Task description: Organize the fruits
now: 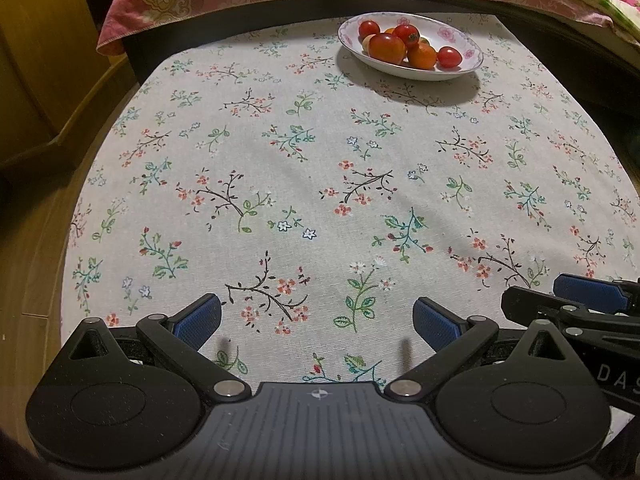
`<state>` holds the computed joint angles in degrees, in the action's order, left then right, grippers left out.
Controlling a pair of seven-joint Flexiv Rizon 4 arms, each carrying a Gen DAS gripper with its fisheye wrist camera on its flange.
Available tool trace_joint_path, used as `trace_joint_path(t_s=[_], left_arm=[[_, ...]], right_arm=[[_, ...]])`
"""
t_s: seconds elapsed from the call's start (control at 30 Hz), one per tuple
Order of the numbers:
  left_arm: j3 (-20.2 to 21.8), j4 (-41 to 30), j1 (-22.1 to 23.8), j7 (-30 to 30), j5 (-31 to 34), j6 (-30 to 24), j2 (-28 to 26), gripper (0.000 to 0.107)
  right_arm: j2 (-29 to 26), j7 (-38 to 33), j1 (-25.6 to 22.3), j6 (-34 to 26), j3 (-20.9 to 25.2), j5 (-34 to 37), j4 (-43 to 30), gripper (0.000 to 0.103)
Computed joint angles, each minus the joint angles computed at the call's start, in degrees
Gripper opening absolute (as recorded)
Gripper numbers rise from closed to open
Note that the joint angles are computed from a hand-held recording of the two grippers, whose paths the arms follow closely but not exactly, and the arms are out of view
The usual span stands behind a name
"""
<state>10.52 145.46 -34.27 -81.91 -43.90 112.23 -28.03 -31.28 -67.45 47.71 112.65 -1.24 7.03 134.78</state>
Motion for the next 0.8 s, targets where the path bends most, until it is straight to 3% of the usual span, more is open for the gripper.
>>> trace_joint_path(t_s=[0.8], left_arm=[[-0.11, -0.12, -0.68, 1.10, -1.95, 0.53, -0.38, 0.103]], right_arm=[[-0.12, -0.08, 0.10, 0.04, 0.01, 0.17, -0.03, 0.043]])
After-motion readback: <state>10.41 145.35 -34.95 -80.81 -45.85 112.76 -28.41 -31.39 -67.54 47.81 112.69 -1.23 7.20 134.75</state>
